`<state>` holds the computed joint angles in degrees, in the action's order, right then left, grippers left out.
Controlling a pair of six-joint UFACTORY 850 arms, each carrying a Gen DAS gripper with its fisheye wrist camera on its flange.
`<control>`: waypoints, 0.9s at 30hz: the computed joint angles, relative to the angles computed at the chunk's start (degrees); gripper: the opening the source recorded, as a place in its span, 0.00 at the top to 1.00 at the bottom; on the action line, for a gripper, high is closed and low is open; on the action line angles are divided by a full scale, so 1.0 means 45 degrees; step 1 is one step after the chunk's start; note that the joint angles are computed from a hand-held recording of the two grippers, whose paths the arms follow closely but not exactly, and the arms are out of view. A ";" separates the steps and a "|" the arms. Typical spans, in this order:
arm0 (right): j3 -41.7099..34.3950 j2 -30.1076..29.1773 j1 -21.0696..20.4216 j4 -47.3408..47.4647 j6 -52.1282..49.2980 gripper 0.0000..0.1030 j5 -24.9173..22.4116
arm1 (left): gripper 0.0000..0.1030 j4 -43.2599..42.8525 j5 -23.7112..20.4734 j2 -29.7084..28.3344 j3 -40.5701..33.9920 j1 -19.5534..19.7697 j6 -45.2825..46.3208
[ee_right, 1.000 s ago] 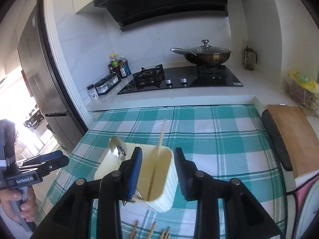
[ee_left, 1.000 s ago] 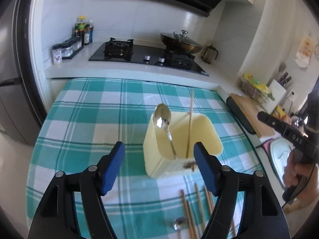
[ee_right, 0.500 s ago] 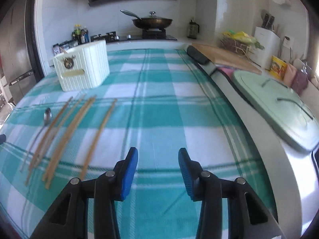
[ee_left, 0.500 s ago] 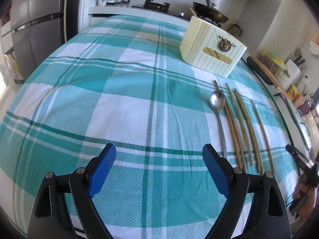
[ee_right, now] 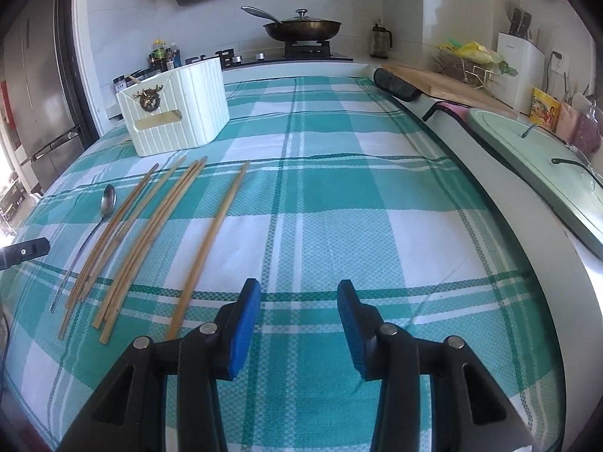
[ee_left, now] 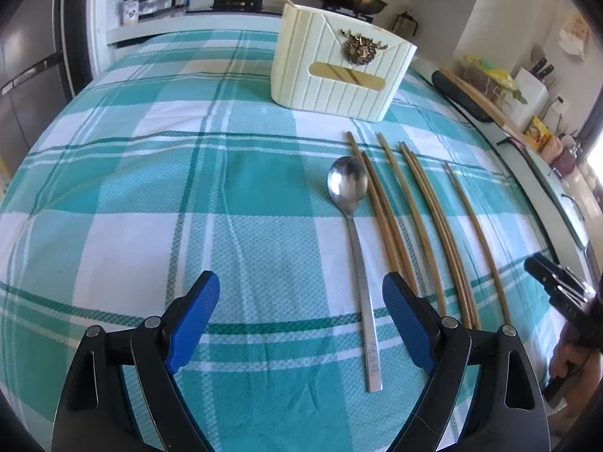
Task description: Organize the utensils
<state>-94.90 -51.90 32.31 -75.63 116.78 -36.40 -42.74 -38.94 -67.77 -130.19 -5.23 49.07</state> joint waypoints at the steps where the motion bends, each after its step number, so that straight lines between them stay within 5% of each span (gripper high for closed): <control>1: -0.0034 -0.0003 0.0011 -0.0036 -0.0015 0.58 0.0039 | 0.13 0.0225 -0.0059 -0.0166 -0.0291 -0.0080 -0.0215; 8: -0.0256 -0.0006 0.0021 -0.0012 -0.0360 0.58 0.0268 | 0.14 0.1798 0.0397 -0.0798 -0.1224 -0.0574 -0.1186; 13: -0.1067 -0.0363 -0.0121 0.0641 -0.1639 0.58 0.0985 | 0.19 0.3060 0.1891 -0.0377 -0.0303 -0.0947 -0.1539; 16: -0.1858 -0.0786 -0.0260 0.1542 -0.2860 0.58 0.1486 | 0.35 0.2560 0.2309 -0.0060 0.0284 -0.0979 -0.0866; 21: -0.4034 -0.2083 -0.0475 0.4798 -0.6756 0.64 0.1477 | 0.90 0.2182 0.2741 0.0258 0.0829 -0.0976 -0.0578; 25: -0.5342 -0.2887 -0.0412 0.5662 -0.8197 0.91 0.0484 | 0.93 0.2318 0.2679 0.0161 0.0650 -0.0793 -0.1350; 27: -0.5340 -0.2880 -0.0398 0.5547 -0.7961 0.92 0.0196 | 0.94 0.2817 0.2767 0.0069 0.0487 -0.0707 -0.1989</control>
<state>-118.94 -64.86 30.52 -50.67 80.96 -35.52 -30.06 -26.49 -67.46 -128.00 -8.41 40.11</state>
